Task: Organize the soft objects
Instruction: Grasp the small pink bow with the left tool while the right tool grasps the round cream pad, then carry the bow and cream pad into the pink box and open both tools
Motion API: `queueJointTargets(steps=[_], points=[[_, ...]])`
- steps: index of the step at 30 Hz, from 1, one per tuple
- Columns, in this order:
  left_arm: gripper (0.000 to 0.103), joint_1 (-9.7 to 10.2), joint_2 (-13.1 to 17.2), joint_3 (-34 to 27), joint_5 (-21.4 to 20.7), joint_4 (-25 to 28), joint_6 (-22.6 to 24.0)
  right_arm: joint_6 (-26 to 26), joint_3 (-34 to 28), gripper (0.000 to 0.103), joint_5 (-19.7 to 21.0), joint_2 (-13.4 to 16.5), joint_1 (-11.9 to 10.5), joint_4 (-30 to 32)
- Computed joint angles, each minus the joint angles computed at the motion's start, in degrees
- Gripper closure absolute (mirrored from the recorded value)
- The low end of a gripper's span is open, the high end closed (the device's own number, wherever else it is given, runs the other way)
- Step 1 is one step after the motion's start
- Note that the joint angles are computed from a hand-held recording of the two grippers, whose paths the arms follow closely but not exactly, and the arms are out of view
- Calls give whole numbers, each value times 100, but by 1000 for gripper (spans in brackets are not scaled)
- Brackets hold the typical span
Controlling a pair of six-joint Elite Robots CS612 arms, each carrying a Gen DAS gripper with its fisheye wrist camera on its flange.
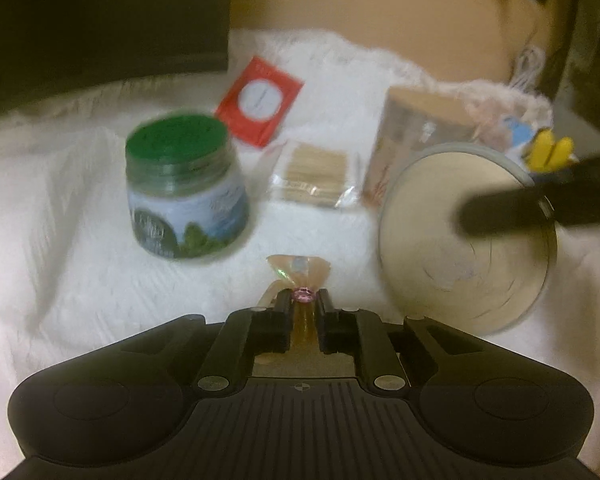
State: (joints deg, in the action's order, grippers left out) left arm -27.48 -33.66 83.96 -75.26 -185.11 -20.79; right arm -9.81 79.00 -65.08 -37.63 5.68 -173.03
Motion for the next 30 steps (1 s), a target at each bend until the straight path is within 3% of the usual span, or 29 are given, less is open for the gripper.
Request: queueJointTargets(steps=[8, 16, 19, 25, 30], points=[[88, -8, -387, 62, 397, -880, 452, 259, -413, 67, 575, -176, -139, -200], [88, 159, -466, -596, 983, -594, 651, 609, -1094, 67, 523, -243, -208, -630], [88, 167, -414, -827, 1087, -567, 662, 685, -1175, 67, 298, -303, -268, -860], [88, 117, -66, -1496, 326, -329, 342, 880, -1066, 67, -63, -445, -562, -1026], [88, -23, 379, -2235, -723, 298, 294, 966, -887, 67, -486, -472, -764, -1018]])
